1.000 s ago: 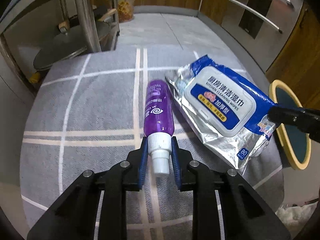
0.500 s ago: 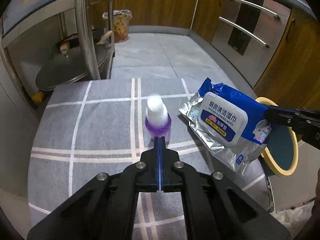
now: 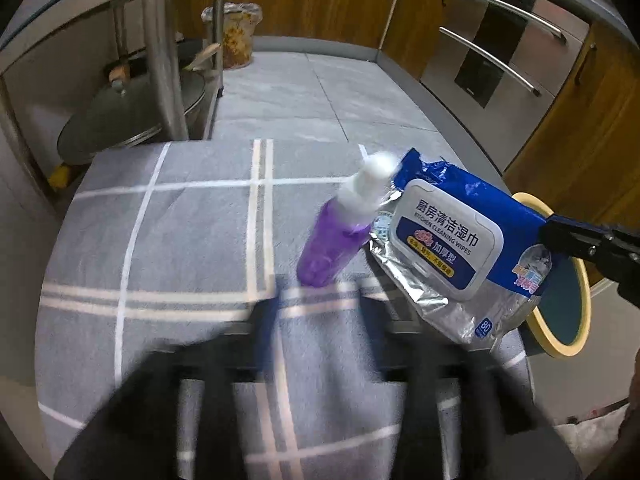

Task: Collect trash
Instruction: 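Grasp the purple spray bottle with the left tool while the right tool grasps the wipes pack, then carry the spray bottle and wipes pack over the bin and release both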

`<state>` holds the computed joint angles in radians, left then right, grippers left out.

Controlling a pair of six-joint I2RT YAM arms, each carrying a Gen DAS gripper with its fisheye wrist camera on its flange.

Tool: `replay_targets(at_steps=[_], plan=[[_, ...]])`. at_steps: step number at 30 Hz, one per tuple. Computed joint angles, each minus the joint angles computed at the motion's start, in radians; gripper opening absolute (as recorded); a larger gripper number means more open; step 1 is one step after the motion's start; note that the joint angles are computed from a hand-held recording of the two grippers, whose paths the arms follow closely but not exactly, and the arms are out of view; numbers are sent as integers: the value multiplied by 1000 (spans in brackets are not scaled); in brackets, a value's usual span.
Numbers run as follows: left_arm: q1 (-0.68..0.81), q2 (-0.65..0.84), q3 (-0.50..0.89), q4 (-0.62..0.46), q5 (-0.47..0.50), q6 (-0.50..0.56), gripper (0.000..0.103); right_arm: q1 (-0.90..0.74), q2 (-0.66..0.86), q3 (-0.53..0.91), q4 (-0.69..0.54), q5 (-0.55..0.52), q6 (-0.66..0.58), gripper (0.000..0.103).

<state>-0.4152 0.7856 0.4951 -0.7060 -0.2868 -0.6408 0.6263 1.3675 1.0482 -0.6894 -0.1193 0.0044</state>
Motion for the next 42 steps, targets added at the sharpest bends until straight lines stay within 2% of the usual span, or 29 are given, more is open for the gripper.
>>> replay_targets(at_steps=[3,7,16,17,19,23,34,42], plan=[[-30,70,8,42,-38,8,56,-6,13,4,7,-15,-5,3],[-45,133,6,82,-76,30,62,-11,18,3,10,-25,-5,3],[40,210,-27,241,-57,110,65,-25,29,10,10,-29,-11,3],[43,216,-27,251,-57,118,64,-28,28,11,9,-31,-13,3],[55,224,-29,276,-38,142,33,-37,25,13,8,-32,-21,3],[34,233,-19,284,-43,158,32,-46,9,15,13,-20,-27,3],[-161,230,95,206,-168,128,32,-140,-108,10,-26,-38,-70,3],[-314,363,229,218,-187,72,32,-384,-220,34,-140,-79,-206,2]])
